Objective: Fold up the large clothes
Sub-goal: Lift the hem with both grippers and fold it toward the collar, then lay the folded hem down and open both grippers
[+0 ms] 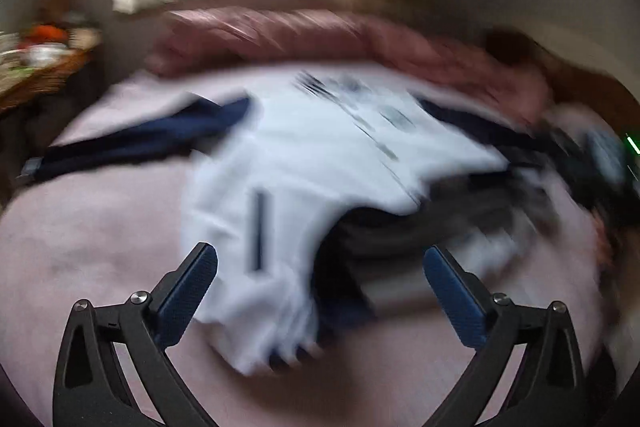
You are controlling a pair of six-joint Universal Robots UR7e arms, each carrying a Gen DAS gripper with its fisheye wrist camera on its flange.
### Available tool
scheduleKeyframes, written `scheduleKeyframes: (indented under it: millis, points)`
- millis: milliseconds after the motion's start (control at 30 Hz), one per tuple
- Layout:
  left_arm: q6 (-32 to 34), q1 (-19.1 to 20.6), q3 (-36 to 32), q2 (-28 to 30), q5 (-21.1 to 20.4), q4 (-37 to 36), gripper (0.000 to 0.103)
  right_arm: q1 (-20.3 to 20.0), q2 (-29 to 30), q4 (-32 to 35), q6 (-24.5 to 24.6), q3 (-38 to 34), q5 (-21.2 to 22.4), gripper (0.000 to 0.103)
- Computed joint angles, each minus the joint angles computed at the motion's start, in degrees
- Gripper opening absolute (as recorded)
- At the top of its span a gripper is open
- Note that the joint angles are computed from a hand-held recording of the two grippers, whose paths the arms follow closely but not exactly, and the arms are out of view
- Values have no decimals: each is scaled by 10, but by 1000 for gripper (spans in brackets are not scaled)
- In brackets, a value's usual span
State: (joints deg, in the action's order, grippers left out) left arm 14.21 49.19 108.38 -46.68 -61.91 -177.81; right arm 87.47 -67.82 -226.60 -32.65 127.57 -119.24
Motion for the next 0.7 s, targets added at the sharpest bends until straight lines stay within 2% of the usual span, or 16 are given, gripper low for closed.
scheduleKeyframes:
  millis: [67,133,167,233,300,333,367,467,500,533,567,600,633,700]
  points:
    - [27,-5,7,-6,-9,31,103,-4,-18,22,-10,8,8,84]
    - [39,-8,0,1,7,71,103,4,-16,38,-35,-2,-32,84]
    - [26,-6,-14,8,15,112,103,7,-11,56,-43,-11,-57,84]
    - [-7,-1,-43,32,63,175,103,3,-9,101,-40,-20,-74,84]
    - [-12,-4,-50,55,134,167,102,-2,-4,146,-21,-32,-93,84]
    - [-8,-4,-51,62,156,155,101,-7,-6,171,-12,-33,-88,84]
    - [2,-4,-48,64,165,132,99,-10,-9,192,-10,-33,-79,84]
    - [-13,3,-29,44,138,52,86,-9,0,213,-34,-39,-79,82]
    - [-27,9,-26,35,118,29,79,-8,6,220,-38,-45,-91,68]
    - [-35,16,-22,23,92,9,63,-9,8,225,-36,-49,-95,57]
    - [-37,21,-20,16,80,-1,51,-10,7,230,-31,-50,-92,38]
    - [-35,25,-22,14,79,-7,23,-13,3,232,-27,-49,-86,27]
    - [-30,26,-27,16,89,-11,7,-12,8,219,-29,-52,-90,26]
    - [-6,30,-46,22,81,-19,6,-8,21,170,-33,-62,-114,15]
